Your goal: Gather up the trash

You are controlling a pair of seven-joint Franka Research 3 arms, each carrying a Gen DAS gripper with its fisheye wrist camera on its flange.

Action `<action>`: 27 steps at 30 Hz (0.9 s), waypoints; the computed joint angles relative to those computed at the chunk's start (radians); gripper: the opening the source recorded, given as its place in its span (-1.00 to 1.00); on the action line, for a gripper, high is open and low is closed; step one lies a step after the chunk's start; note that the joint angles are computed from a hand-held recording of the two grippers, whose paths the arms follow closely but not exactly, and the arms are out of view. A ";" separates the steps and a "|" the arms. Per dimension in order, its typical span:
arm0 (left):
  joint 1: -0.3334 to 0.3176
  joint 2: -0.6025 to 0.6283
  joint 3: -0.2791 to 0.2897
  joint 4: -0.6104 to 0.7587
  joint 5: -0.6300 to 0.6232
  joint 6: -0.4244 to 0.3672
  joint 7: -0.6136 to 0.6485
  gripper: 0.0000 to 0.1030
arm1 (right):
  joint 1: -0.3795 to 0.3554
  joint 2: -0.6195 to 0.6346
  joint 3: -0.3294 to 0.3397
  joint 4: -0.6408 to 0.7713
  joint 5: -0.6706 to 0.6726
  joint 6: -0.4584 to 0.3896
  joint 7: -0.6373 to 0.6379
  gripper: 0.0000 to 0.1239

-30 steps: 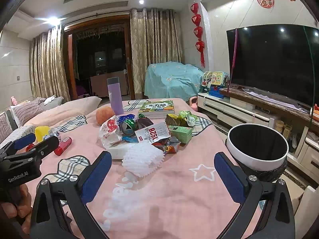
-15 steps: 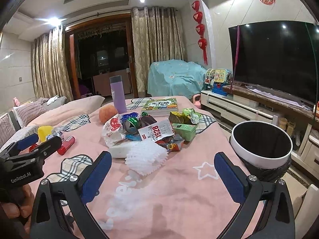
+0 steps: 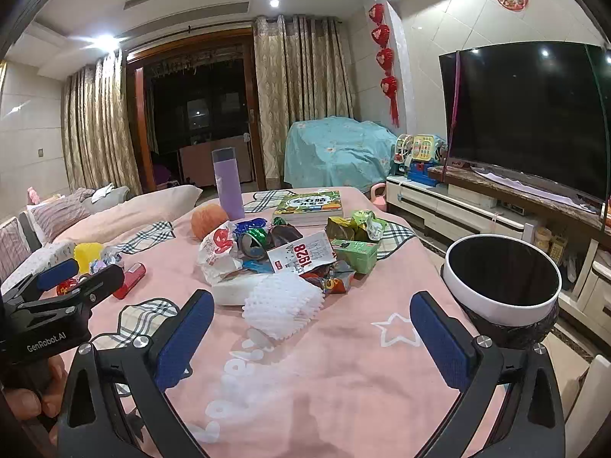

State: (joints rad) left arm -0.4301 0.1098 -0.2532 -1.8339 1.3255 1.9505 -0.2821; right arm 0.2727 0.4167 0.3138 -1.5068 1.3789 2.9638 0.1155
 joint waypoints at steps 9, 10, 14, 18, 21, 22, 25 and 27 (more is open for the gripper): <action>0.024 -0.005 0.008 -0.011 -0.020 0.042 0.026 1.00 | 0.006 0.013 -0.010 0.006 -0.095 -0.012 0.102 0.66; 0.024 -0.002 0.008 -0.009 -0.021 0.043 0.032 1.00 | 0.006 0.015 -0.010 0.007 -0.108 -0.013 0.114 0.66; 0.034 0.002 0.014 -0.005 -0.049 0.073 0.065 1.00 | 0.014 0.024 -0.027 0.010 -0.203 -0.037 0.216 0.66; 0.053 0.009 0.027 -0.006 -0.056 0.144 0.115 1.00 | 0.005 0.047 -0.040 0.042 -0.304 -0.126 0.351 0.66; 0.073 0.017 0.040 -0.005 -0.055 0.205 0.188 1.00 | 0.009 0.072 -0.053 0.079 -0.385 -0.176 0.447 0.65; 0.080 0.020 0.044 -0.006 -0.061 0.226 0.205 1.00 | 0.010 0.080 -0.054 0.088 -0.408 -0.184 0.471 0.65; 0.083 0.049 0.053 0.022 -0.074 0.195 0.285 1.00 | 0.025 0.115 -0.070 0.130 -0.494 -0.211 0.561 0.64; 0.098 0.059 0.064 0.030 -0.109 0.230 0.328 0.94 | 0.028 0.136 -0.072 0.156 -0.543 -0.232 0.605 0.56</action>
State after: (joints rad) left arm -0.3318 0.1685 -0.1892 -1.8036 1.2168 2.1807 0.0461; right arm 0.3006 0.5525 0.2421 -1.3507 0.8364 2.7319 0.7201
